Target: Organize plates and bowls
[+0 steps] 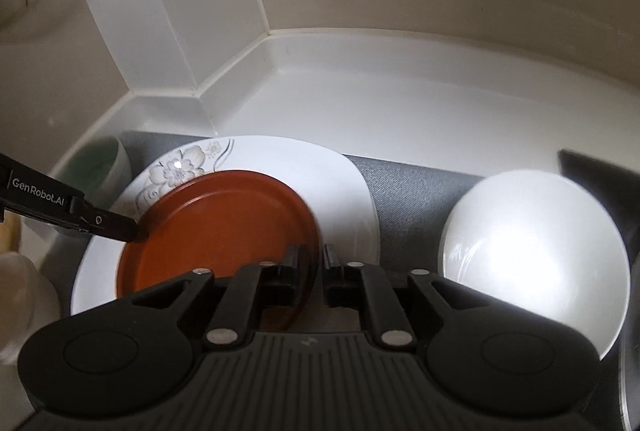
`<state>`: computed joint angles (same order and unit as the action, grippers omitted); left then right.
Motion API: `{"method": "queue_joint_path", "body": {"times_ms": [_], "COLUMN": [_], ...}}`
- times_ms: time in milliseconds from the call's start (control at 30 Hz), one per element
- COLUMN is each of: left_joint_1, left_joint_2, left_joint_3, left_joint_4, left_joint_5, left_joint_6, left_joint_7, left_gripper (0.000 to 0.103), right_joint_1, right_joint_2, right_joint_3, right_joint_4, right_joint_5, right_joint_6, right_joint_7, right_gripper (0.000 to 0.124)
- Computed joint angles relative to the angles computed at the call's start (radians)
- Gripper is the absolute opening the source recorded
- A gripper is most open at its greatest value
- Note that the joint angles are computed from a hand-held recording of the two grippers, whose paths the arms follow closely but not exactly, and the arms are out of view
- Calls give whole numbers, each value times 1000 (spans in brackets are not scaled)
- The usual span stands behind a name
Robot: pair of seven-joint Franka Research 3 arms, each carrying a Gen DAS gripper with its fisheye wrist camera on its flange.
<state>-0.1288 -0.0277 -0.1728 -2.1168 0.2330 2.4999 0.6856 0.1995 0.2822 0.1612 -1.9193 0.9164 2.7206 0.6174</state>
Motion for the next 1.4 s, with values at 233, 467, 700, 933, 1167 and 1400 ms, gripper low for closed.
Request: {"method": "queue_joint_path", "body": {"times_ms": [233, 467, 700, 933, 1167, 1400], "left_joint_1": [-22, -50, -35, -38, -8, -19], "left_joint_2": [-27, -10, 229, 412, 497, 384], "left_joint_3": [-27, -22, -68, -89, -131, -103], "left_joint_4": [44, 75, 356, 589, 661, 515], "left_joint_5": [161, -7, -407, -439, -499, -466], "left_joint_6": [-76, 15, -21, -186, -206, -153], "left_joint_7": [-128, 1, 389, 406, 506, 447], "left_gripper": [93, 93, 93, 82, 55, 40], "right_joint_1": [-37, -41, -90, -161, -190, -204], "right_joint_2": [-108, -280, -254, -130, -90, -107], "right_joint_3": [-6, -108, -191, -179, -163, -148], "right_joint_4": [-89, -237, -196, -48, -12, -22], "right_joint_5": [198, 321, 299, 214, 164, 187], "right_joint_6": [-20, -67, -114, -275, -314, -304], "right_joint_7": [-76, -147, 68, 241, 335, 321], "right_gripper": [47, 67, 67, 67, 67, 65]}}
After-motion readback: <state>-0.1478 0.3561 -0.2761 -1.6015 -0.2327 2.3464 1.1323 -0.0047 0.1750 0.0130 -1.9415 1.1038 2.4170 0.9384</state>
